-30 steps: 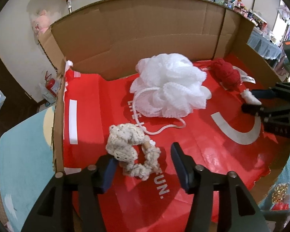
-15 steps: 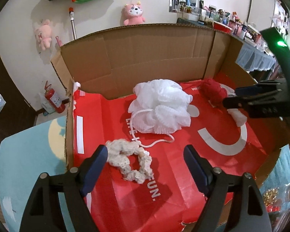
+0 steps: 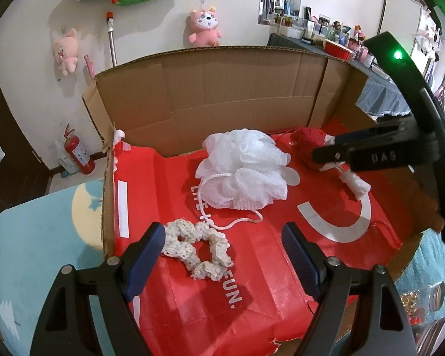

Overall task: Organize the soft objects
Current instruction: 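Grasp the white tissue beside the red bunny with the right tool, then lift the white tissue out of the box with the right tool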

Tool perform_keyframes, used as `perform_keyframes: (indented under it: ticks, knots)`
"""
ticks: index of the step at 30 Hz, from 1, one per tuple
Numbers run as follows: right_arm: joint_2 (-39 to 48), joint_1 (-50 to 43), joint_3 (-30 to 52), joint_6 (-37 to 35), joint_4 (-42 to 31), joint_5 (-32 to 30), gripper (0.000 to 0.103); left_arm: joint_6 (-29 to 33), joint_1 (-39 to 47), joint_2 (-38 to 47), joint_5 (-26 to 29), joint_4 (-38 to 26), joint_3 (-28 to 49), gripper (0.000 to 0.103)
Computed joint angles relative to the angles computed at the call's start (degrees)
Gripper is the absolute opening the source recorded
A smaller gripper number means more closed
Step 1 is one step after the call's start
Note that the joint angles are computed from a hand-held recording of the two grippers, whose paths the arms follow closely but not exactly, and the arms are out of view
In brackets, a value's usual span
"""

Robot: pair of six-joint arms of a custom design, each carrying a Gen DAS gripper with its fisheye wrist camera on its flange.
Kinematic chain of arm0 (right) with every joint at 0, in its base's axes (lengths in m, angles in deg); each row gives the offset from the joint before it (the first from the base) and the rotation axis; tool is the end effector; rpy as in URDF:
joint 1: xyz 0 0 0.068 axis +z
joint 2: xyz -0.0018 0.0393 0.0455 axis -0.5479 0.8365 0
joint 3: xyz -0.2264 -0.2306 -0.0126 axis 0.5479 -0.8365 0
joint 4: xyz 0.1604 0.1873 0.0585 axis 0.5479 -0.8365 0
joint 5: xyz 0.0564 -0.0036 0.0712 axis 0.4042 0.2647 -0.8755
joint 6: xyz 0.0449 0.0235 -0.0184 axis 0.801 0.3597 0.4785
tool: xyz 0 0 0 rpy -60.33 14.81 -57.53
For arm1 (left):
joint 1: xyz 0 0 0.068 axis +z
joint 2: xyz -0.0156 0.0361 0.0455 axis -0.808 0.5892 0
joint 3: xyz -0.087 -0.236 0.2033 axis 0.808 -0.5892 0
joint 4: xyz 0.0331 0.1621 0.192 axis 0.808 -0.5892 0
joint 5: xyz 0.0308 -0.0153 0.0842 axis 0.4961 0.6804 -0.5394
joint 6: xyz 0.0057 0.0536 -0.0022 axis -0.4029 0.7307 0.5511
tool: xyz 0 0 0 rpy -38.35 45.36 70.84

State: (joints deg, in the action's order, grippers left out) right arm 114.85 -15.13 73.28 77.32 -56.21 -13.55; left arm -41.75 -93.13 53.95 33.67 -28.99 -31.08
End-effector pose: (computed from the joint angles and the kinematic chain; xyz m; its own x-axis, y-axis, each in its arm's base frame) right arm 0.3760 0.1264 0.1899 -0.8861 -0.2915 -0.3604 -0.3443 0.9345 0.0906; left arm 0.2430 -0.1861 0.2050 -0.7914 0.1496 -0.5927 0.1967 0.9803 -0.0152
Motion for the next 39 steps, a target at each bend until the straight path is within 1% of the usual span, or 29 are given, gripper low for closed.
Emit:
perform_keyframes:
  ticks: [3, 7, 10, 14, 15, 16, 18, 20, 22, 24, 26, 27, 30, 32, 33, 35, 36, 39]
  knots:
    - [0.1, -0.2, 1.8, -0.2, -2.7, 5.7, 0.057, -0.1, 0.0, 0.0, 0.0, -0.1, 0.1, 0.083]
    - [0.2, -0.4, 3.5, -3.4, -5.9, 9.8, 0.057, 0.0, -0.1, -0.4, 0.2, 0.2, -0.3, 0.083]
    - [-0.1, 0.3, 3.6, -8.2, -7.4, 13.3, 0.057, 0.0, -0.5, -0.7, 0.2, 0.4, -0.6, 0.083]
    - [0.1, 3.2, 2.0, -13.7, -6.1, 18.7, 0.056, 0.1, -0.9, -0.7, 0.1, 0.4, -0.5, 0.083]
    - [0.6, 3.9, 1.4, -13.9, -5.6, 19.6, 0.054, 0.1, -1.0, -0.6, 0.0, 0.5, -0.5, 0.083]
    - [1.1, 4.2, 1.9, -14.6, -6.2, 20.5, 0.047, 0.2, -1.0, -0.6, 0.0, 0.4, -0.4, 0.083]
    - [1.8, 5.1, 1.9, -16.1, -5.9, 22.0, 0.039, 0.3, -1.0, -0.5, 0.0, 0.4, -0.4, 0.083]
    - [2.5, 6.0, 1.6, -17.0, -5.9, 23.5, 0.038, 0.4, -0.7, -0.3, 0.0, 0.3, -0.1, 0.083]
    - [5.0, 6.6, 3.8, -16.7, -6.6, 25.7, 0.038, 0.5, -0.4, -0.1, 0.0, 0.4, 0.0, 0.083]
    - [6.1, 6.3, 5.0, -17.0, -7.5, 25.8, 0.038, 0.5, -0.1, 0.0, 0.4, 0.7, -0.1, 0.083]
    - [7.1, 6.3, 5.3, -17.3, -7.2, 27.6, 0.038, 0.5, 0.3, 0.3, 0.8, 0.8, 0.0, 0.083]
    - [8.3, 6.5, 6.7, -16.9, -8.0, 28.0, 0.038, 0.6, 0.4, 0.6, 0.8, 0.8, 0.2, 0.083]
    - [8.9, 6.8, 7.0, -17.1, -6.9, 27.6, 0.038, 0.6, 0.8, 1.1, 1.0, 0.9, 0.3, 0.083]
    - [8.9, 6.0, 7.9, -15.7, -8.3, 25.1, 0.027, 0.3, 0.9, 1.2, 1.1, 1.0, 0.3, 0.083]
    - [8.7, 5.8, 7.9, -14.9, -8.6, 23.7, 0.019, 0.1, 0.8, 1.1, 1.1, 1.0, 0.3, 0.083]
    - [8.0, 5.5, 6.5, -15.3, -7.0, 23.9, 0.017, -0.2, 0.4, 0.7, 0.5, 1.0, 0.1, 0.083]
    - [7.3, 5.4, 5.3, -15.0, -6.3, 23.2, 0.014, -0.2, 0.1, 0.5, 0.1, 1.1, 0.0, 0.083]
    - [4.2, 5.4, 2.1, -13.8, -4.9, 20.7, 0.013, -0.7, -1.0, -1.0, -0.9, 0.6, -0.3, 0.083]
